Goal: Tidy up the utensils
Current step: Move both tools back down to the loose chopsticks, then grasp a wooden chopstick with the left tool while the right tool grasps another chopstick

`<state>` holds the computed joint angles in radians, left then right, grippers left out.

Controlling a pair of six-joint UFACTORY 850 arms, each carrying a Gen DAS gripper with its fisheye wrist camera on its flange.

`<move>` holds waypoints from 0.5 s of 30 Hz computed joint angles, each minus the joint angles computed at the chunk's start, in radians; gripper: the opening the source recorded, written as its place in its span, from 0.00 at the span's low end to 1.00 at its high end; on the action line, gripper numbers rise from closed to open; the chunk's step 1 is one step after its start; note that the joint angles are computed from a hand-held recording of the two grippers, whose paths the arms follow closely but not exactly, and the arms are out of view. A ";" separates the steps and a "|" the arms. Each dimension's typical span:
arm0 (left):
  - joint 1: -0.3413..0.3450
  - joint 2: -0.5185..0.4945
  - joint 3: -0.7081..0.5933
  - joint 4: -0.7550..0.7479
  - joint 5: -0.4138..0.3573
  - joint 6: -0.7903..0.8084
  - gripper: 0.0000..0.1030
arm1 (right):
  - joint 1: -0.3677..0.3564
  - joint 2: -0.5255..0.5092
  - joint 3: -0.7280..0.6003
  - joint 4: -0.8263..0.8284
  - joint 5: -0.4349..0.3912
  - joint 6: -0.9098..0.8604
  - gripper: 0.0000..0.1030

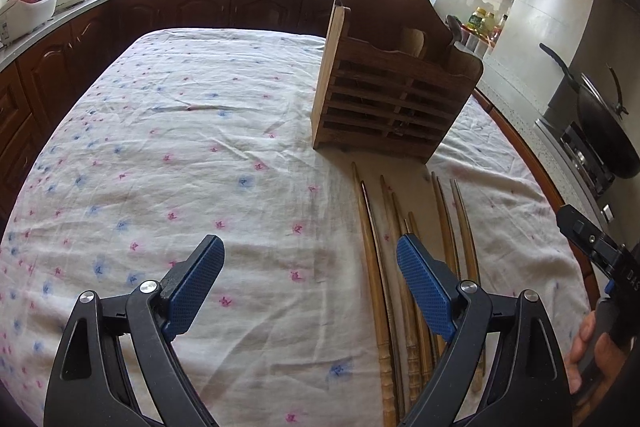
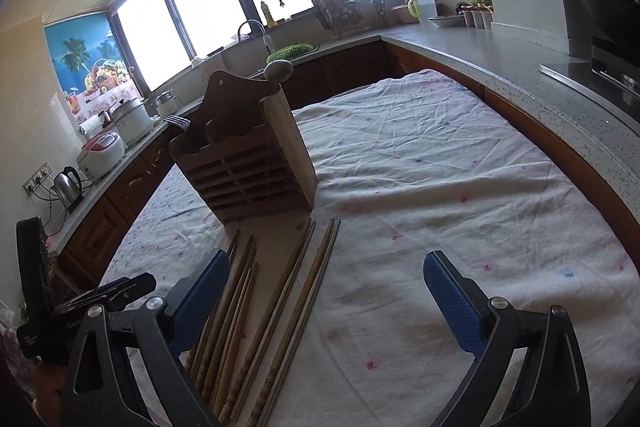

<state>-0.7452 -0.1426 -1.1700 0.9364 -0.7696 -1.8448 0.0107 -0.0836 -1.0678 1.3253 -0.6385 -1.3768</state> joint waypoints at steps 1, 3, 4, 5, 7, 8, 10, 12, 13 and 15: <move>0.007 -0.012 -0.014 -0.016 0.003 0.033 0.85 | 0.010 -0.012 -0.013 -0.033 0.012 0.029 0.82; 0.024 -0.041 -0.047 -0.054 0.009 0.106 0.80 | 0.030 -0.042 -0.045 -0.118 0.030 0.110 0.64; 0.033 -0.055 -0.062 -0.073 0.012 0.139 0.75 | 0.039 -0.060 -0.062 -0.159 0.032 0.149 0.59; 0.042 -0.068 -0.076 -0.092 0.017 0.169 0.71 | 0.047 -0.077 -0.078 -0.195 0.033 0.189 0.50; 0.060 -0.094 -0.103 -0.129 0.027 0.228 0.68 | 0.060 -0.110 -0.107 -0.252 0.028 0.254 0.41; 0.068 -0.107 -0.115 -0.144 0.027 0.252 0.64 | 0.066 -0.124 -0.120 -0.274 0.026 0.280 0.37; 0.084 -0.133 -0.139 -0.186 0.035 0.307 0.56 | 0.078 -0.149 -0.142 -0.312 0.023 0.322 0.32; 0.097 -0.156 -0.160 -0.219 0.038 0.351 0.52 | 0.088 -0.170 -0.159 -0.343 0.023 0.352 0.28; 0.102 -0.167 -0.169 -0.236 0.038 0.373 0.49 | 0.093 -0.180 -0.168 -0.358 0.023 0.366 0.28; 0.108 -0.175 -0.171 -0.232 0.057 0.377 0.47 | 0.102 -0.201 -0.186 -0.393 0.023 0.402 0.23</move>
<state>-0.6372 -0.3175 -1.3407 0.7041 -0.7122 -1.4678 0.1130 -0.2844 -1.2541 0.9324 -0.6158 -0.9744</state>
